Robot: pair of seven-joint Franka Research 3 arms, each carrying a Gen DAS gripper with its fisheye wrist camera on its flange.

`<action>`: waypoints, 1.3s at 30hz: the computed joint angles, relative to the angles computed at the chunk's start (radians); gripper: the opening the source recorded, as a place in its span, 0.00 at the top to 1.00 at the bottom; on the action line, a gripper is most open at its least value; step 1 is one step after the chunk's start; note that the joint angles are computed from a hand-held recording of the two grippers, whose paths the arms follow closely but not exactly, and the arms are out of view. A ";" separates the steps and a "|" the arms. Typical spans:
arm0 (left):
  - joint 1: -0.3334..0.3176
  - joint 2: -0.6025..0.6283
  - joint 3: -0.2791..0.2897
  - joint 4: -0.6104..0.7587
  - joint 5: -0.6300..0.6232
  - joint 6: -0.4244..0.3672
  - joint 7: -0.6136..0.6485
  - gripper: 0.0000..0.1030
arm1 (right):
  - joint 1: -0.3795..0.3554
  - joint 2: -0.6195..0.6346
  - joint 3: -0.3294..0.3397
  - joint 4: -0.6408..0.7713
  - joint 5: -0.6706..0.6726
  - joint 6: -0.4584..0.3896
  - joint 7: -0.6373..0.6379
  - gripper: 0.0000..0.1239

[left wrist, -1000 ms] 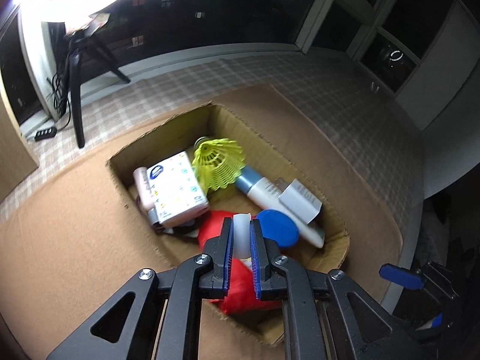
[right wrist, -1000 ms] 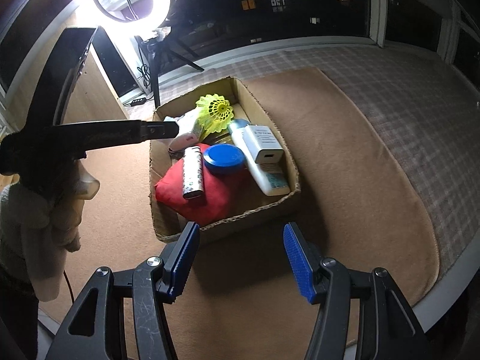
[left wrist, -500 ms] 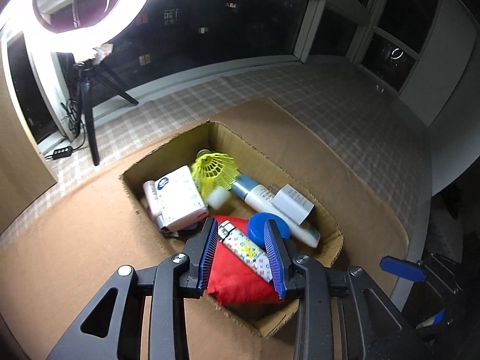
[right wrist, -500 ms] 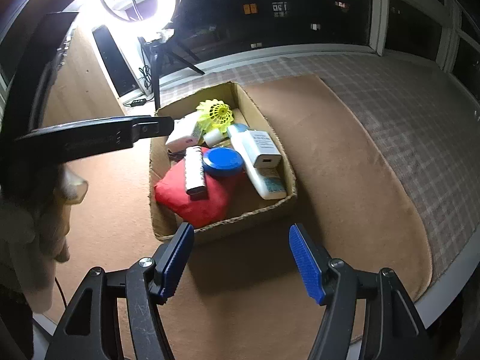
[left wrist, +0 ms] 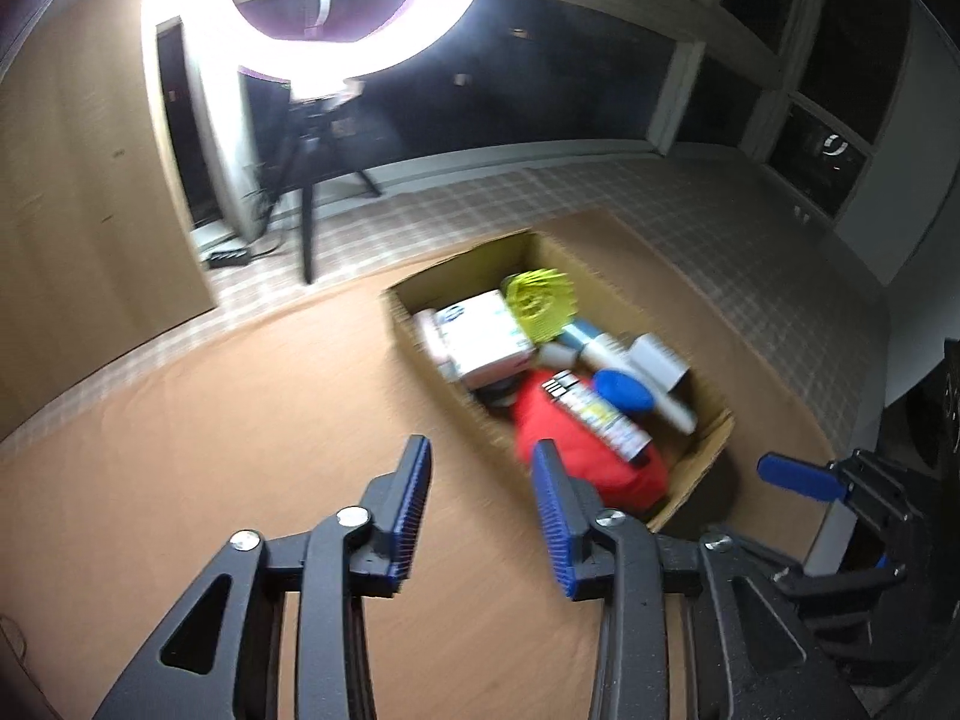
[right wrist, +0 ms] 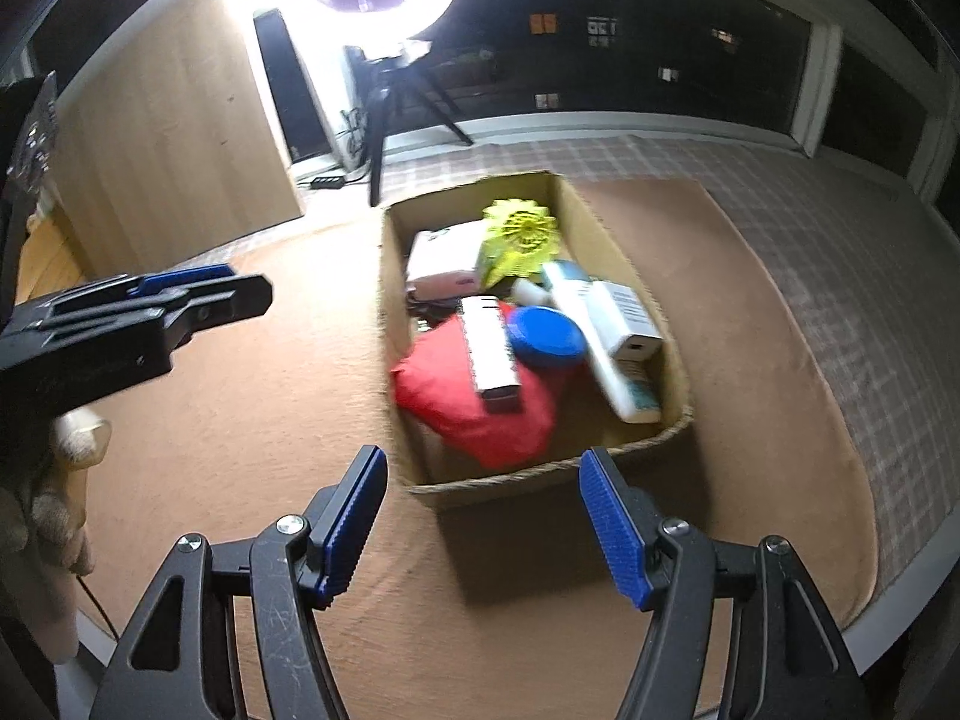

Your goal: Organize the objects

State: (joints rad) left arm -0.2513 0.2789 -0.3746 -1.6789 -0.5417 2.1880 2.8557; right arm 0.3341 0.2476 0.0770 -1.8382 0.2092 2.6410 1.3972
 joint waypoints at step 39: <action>0.215 0.268 0.050 0.354 0.163 0.016 -0.159 0.30 | 0.252 0.080 0.008 0.063 -0.251 0.057 0.236 0.48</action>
State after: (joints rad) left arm -0.0361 0.5465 -0.3244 -1.3244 -0.3786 2.2043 2.6963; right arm 0.5860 0.3273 0.0847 -1.7753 -0.0419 2.6978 1.6328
